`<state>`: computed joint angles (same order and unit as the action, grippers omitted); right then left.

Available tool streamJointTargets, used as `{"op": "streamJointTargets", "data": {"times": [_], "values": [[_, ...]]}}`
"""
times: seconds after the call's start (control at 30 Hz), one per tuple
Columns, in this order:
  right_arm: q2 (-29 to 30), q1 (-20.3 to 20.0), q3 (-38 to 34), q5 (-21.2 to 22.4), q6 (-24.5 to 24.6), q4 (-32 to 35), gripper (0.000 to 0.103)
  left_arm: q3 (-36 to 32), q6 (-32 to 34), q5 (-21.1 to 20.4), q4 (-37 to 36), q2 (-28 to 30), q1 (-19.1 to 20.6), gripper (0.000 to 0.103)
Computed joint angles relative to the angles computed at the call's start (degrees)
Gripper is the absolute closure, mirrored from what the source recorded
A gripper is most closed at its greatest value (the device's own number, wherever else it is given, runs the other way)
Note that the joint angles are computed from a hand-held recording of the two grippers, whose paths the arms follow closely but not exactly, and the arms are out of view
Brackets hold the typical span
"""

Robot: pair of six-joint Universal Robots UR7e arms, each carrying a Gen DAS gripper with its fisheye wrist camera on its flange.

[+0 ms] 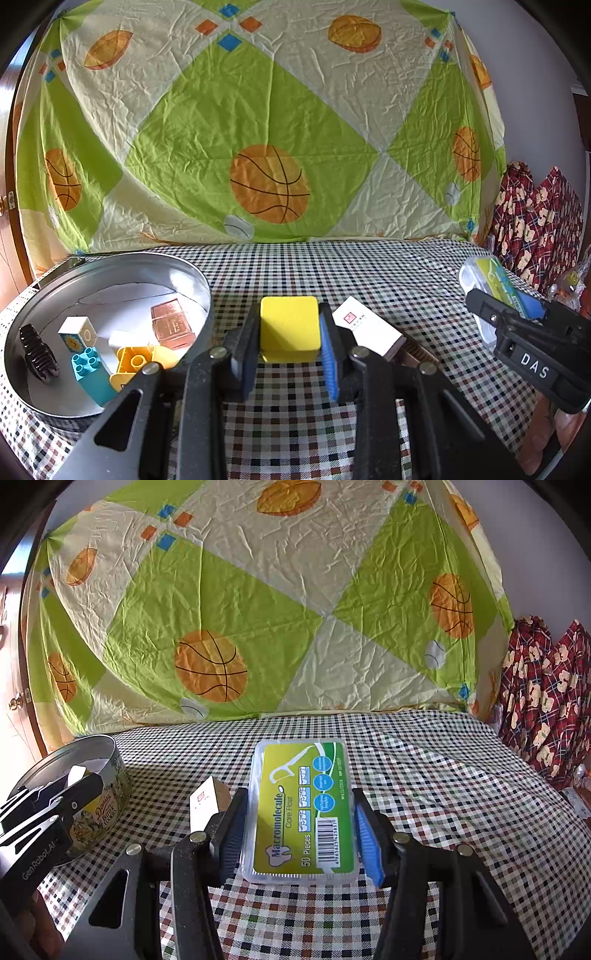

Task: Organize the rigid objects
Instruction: 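Carry the yellow foam cube toward the tin with left tool while right tool carries the floss box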

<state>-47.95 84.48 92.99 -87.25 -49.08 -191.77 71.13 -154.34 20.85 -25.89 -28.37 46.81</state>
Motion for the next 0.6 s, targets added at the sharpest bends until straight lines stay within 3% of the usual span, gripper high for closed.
{"op": "streamJointTargets", "data": {"times": [0.33,0.6], "values": [[-0.4,-0.4,0.7,2.0,0.8,-1.6,0.047,2.6,3.6,0.0,-5.7,-1.1,-0.3,0.075],[-0.6,-0.7,1.3,3.4,1.2,-3.0,0.047,3.0,3.5,0.1,-6.2,-1.3,-0.4,0.075]]}}
